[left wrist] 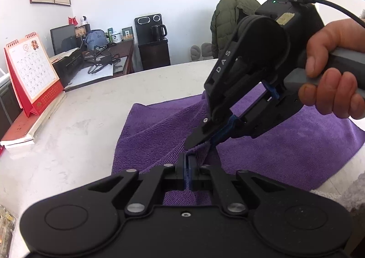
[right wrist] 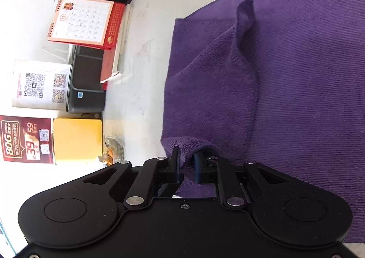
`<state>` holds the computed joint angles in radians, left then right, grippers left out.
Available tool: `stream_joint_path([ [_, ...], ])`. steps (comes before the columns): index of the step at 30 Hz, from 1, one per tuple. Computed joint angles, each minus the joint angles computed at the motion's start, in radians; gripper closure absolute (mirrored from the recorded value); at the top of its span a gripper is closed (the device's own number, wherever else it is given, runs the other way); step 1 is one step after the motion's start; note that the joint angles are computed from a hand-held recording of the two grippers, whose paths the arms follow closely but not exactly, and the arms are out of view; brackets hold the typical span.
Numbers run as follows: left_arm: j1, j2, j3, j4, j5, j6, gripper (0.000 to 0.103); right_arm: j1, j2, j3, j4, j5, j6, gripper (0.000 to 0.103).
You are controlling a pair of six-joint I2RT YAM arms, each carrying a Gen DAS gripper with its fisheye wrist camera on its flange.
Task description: Fold towel
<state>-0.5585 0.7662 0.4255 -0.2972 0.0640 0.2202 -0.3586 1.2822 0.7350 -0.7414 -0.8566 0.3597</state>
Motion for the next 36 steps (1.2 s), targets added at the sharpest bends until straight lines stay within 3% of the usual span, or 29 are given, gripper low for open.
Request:
stream_joint_path([
  [3, -0.012, -0.010, -0.007, -0.001, -0.023, 0.020, 0.093, 0.002, 0.016, -0.014, 0.036, -0.038, 0.061, 0.099],
  [5, -0.024, -0.024, -0.015, -0.004, -0.038, 0.032, 0.078, 0.013, 0.023, -0.022, 0.067, -0.053, 0.104, 0.100],
  [7, -0.027, -0.038, -0.021, -0.001, -0.032, 0.046, 0.074, 0.021, 0.027, -0.027, 0.095, -0.065, 0.147, 0.100],
  [10, -0.028, -0.037, -0.022, -0.005, -0.019, 0.055, 0.071, 0.035, 0.029, -0.031, 0.131, -0.065, 0.198, 0.100],
  [14, -0.071, -0.005, -0.042, 0.056, -0.093, 0.055, 0.071, 0.042, 0.030, -0.041, 0.169, -0.082, 0.269, 0.100],
  [20, -0.069, 0.046, -0.054, 0.132, -0.137, 0.078, 0.071, 0.055, -0.004, -0.022, 0.112, -0.071, 0.238, 0.100],
  [22, -0.041, 0.052, -0.053, 0.139, -0.096, 0.096, 0.075, 0.051, -0.012, -0.007, 0.077, -0.069, 0.211, 0.100],
  [24, -0.005, 0.067, -0.047, 0.141, -0.038, 0.112, 0.091, 0.047, -0.020, 0.007, 0.035, -0.066, 0.177, 0.100],
  [28, 0.064, 0.084, -0.028, 0.121, 0.054, 0.118, 0.098, 0.049, -0.046, 0.036, -0.044, -0.018, 0.093, 0.099],
  [30, 0.106, 0.084, -0.015, 0.105, 0.098, 0.103, 0.100, 0.044, -0.046, 0.064, -0.098, -0.001, 0.017, 0.095],
  [31, 0.141, 0.084, -0.001, 0.090, 0.135, 0.094, 0.100, 0.033, -0.050, 0.081, -0.132, 0.014, -0.025, 0.088],
  [32, 0.180, 0.086, 0.017, 0.069, 0.175, 0.084, 0.100, 0.014, -0.048, 0.097, -0.167, 0.015, -0.068, 0.075],
  [34, 0.254, 0.090, 0.050, 0.028, 0.248, 0.067, 0.101, -0.045, -0.040, 0.123, -0.232, 0.005, -0.151, 0.061],
  [36, 0.339, 0.085, 0.083, -0.020, 0.328, 0.056, 0.101, -0.112, -0.034, 0.134, -0.266, 0.004, -0.202, 0.058],
])
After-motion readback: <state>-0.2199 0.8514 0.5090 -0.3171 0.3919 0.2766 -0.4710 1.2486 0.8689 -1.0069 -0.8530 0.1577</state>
